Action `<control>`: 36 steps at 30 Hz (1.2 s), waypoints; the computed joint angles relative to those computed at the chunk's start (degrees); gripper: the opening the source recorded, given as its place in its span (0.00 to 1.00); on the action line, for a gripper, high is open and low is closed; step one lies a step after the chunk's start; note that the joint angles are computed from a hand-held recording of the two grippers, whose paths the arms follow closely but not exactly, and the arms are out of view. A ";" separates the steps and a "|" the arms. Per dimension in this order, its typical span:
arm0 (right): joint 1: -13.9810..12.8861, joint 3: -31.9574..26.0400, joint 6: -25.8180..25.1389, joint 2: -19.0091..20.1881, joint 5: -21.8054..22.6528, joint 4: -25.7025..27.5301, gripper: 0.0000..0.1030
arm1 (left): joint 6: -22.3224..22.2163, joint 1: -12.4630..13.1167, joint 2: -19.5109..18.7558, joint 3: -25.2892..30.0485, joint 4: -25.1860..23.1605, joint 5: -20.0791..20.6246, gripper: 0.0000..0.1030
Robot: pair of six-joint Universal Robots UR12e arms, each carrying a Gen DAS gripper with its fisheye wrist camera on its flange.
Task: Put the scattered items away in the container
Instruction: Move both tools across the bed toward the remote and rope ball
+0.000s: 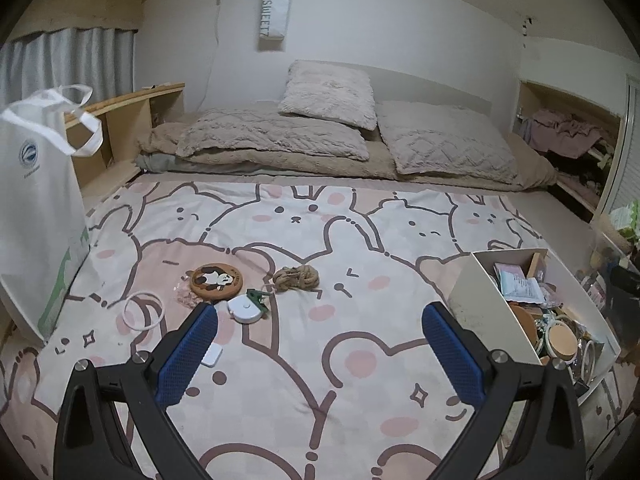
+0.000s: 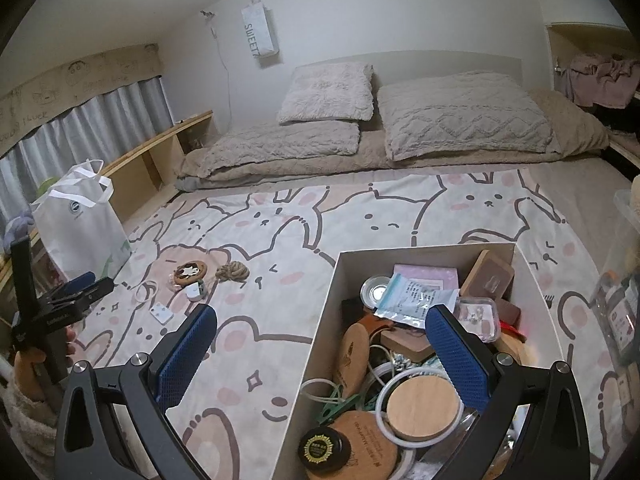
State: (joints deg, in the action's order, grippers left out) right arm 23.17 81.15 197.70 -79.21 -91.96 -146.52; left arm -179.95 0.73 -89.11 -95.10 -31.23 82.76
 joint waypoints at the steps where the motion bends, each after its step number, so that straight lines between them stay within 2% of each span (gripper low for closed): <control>1: 0.14 0.01 0.00 0.08 -0.23 -0.17 1.00 | -0.04 0.20 0.10 -0.20 0.16 -0.20 1.00; 14: 2.16 -1.96 0.30 2.10 -3.24 -0.32 1.00 | -0.08 2.74 0.76 -1.89 2.09 -3.59 1.00; 27: 4.14 -5.06 0.05 5.02 -2.70 0.24 1.00 | -1.00 5.44 1.52 -3.50 3.12 -6.02 1.00; 36: 5.62 -6.95 -0.92 7.03 -2.36 0.51 1.00 | -0.91 6.09 1.78 -4.30 3.88 -5.91 1.00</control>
